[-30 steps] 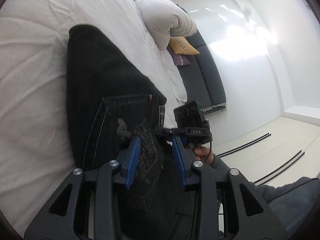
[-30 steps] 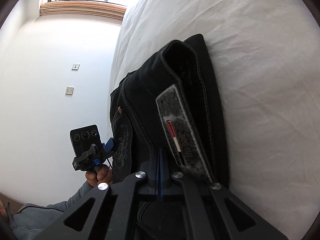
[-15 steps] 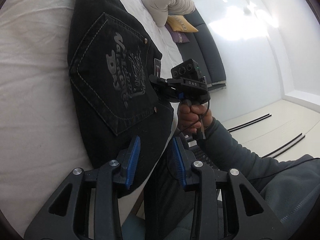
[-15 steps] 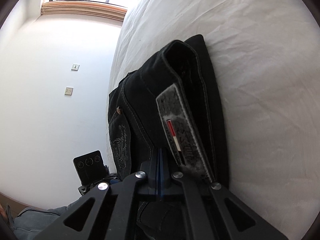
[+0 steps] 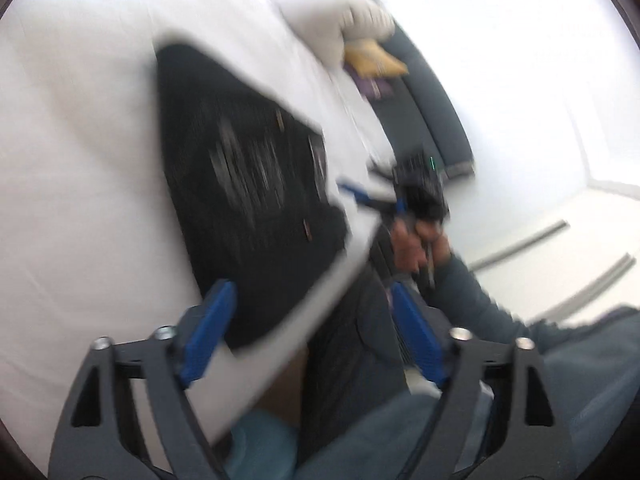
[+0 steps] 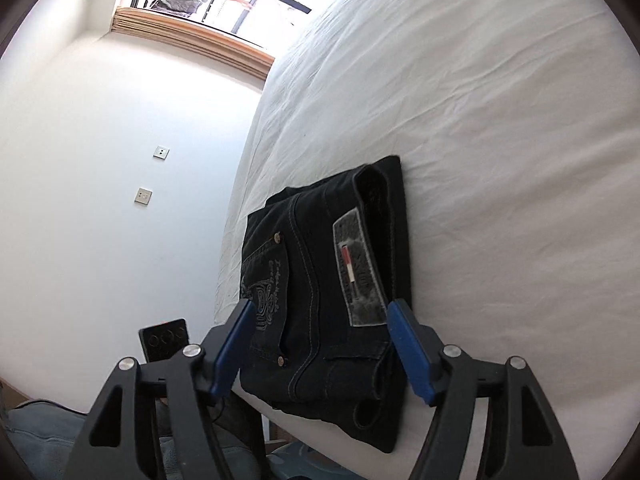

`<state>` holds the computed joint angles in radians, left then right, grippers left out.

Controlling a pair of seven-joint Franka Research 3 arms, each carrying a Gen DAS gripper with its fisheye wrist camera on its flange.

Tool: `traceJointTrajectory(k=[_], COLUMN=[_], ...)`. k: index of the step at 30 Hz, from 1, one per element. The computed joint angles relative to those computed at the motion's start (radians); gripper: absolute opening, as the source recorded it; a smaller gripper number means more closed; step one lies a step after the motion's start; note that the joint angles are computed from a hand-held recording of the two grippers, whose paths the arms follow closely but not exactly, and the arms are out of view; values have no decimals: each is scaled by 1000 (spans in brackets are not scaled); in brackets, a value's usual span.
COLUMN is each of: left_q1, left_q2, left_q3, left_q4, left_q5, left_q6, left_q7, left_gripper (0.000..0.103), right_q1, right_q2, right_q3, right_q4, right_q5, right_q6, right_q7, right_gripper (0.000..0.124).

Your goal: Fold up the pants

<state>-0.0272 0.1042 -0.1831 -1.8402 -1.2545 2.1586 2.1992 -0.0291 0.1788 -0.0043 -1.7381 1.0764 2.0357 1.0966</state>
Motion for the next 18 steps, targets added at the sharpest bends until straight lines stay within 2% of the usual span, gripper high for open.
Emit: traceJointTrajectory(k=[2,3,5,8,10,13,18], left_q1=[-14,-21,-43,-46,-53,-40,-52], left_q2=[14,28,73,159,193,218,286], left_q3=[-3,-6,-10,-19,-27,-66,-90], left_q4=[39,61,111,194,214,229,326], left_q5=[25,60,209,377,459,488,638], left_q6=[112,151,229,191,206,236,187], left_q7=[-10,-29,-159,-378,-472,-496,-615], left_gripper=[98,98,99,99,99,99,97], right_q1=[1,1,4,7,6,-4,11], right_q2=[16,29,62,111,138,164,200], right_q3=[-5,-5,1,15,24,40,56], right_q4=[21,35,66,111,136,161,231], right_q5=[-27,-41,-68,-105,-127,-121,-194], right_q6=[12,18,27,27,22,16,-25], right_q7=[31,47,75,108,119,112,129], right_gripper=[72,72,72,72,72,72,72])
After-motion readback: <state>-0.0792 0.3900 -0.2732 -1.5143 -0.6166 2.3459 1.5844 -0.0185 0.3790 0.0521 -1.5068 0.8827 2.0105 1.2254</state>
